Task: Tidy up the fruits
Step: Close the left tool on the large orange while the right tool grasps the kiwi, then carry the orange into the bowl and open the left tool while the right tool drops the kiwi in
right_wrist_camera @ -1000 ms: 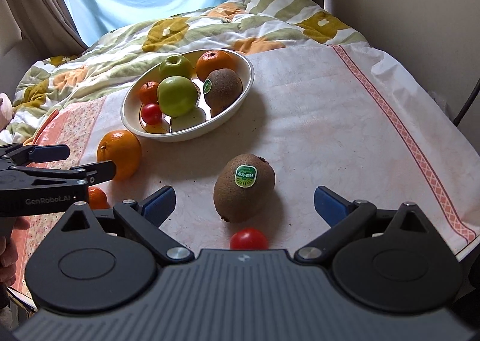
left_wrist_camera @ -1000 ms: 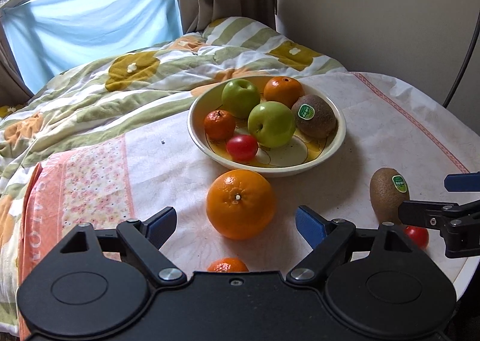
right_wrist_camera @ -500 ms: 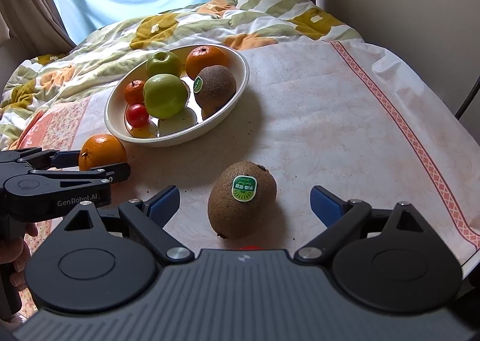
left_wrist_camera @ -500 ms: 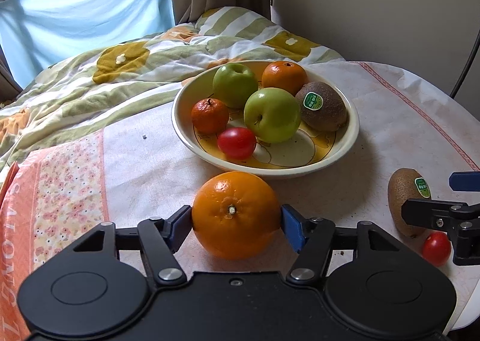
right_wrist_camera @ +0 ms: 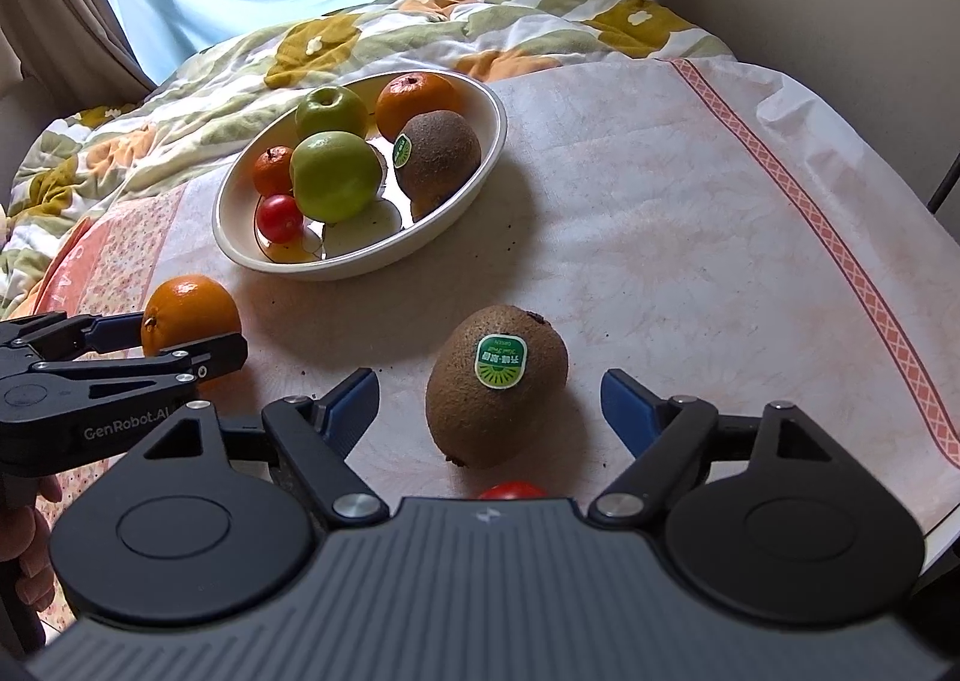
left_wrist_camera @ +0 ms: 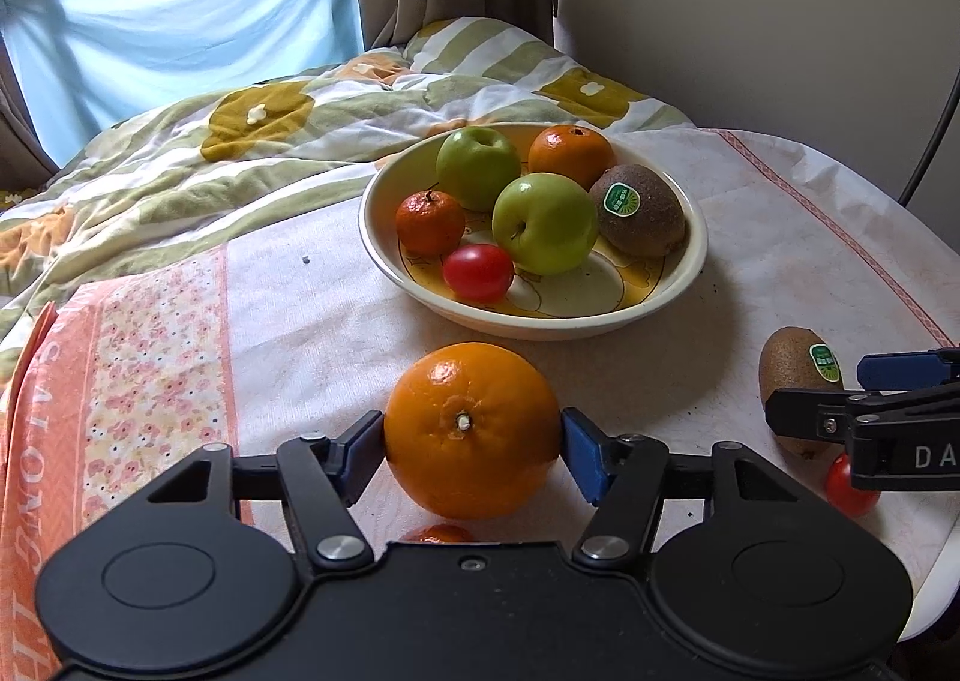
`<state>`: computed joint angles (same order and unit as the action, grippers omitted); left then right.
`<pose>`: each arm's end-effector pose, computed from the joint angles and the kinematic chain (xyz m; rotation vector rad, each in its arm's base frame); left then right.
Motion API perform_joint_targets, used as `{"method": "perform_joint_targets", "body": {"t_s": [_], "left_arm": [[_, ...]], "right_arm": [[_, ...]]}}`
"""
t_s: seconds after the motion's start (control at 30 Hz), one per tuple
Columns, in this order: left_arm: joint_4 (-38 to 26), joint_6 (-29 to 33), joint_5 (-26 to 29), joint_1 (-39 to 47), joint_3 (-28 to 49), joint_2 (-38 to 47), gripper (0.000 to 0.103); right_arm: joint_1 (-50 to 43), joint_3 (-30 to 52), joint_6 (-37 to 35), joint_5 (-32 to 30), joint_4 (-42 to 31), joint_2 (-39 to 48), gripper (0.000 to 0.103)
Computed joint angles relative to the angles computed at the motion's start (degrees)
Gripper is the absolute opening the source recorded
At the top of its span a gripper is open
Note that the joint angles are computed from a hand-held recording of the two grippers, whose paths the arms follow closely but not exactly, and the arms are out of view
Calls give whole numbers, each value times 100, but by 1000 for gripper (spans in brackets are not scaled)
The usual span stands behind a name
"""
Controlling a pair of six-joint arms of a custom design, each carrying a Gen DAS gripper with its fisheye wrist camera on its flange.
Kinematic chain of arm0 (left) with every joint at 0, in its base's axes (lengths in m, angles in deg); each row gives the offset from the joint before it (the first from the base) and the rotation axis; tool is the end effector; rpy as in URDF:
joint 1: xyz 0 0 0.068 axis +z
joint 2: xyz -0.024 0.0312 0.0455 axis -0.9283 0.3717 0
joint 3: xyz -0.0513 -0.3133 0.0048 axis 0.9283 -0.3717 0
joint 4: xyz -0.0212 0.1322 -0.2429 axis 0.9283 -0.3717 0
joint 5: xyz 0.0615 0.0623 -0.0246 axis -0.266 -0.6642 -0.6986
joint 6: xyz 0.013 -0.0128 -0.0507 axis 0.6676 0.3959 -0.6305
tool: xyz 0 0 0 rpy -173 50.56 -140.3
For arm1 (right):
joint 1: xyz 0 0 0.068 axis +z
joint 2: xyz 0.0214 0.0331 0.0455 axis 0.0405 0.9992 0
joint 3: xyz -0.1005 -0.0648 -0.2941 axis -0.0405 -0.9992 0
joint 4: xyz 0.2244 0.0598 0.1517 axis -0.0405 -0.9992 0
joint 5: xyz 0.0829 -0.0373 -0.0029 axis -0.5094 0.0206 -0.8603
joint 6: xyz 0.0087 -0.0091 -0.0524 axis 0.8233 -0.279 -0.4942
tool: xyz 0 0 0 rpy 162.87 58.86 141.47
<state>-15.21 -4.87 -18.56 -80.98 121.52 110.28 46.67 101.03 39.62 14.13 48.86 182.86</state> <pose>0.3523 -0.0862 0.1036 0.6612 2.3378 -0.1859 0.2699 0.2402 0.1100 0.4395 2.4409 0.0600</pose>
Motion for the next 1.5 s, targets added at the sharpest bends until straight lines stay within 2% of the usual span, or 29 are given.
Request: {"method": "perform_joint_targets", "body": {"t_s": [0.13, 0.4, 0.47, 0.53, 0.83, 1.07, 1.23, 1.5], "left_arm": [[62, -107, -25, 5, -180, -226, 67], [112, -309, -69, 12, -466, -655, 67], [133, -395, -84, 7, -539, -751, 67], [129, -487, -105, 0, -610, -850, 67], [-62, -733, -176, -15, -837, -1377, 67], [-499, -930, -236, -97, -799, -1937, 67], [-891, -1018, -310, -157, -531, -2139, 67], [-1309, -1220, -483, -315, 201, -1837, 67]], "right_arm": [[-113, -24, -56, -196, 135, 88, 81], [-175, 55, -96, -210, 137, 181, 80], [-209, 105, -124, -320, 101, 234, 71], [-209, 108, -162, -309, 109, 243, 70], [-163, -58, -386, -277, 126, -126, 68], [-85, -88, -659, -161, -146, -757, 68], [-154, -29, -1007, -177, -324, -1136, 68], [-591, 260, -1737, -505, -384, -1253, 68]]}}
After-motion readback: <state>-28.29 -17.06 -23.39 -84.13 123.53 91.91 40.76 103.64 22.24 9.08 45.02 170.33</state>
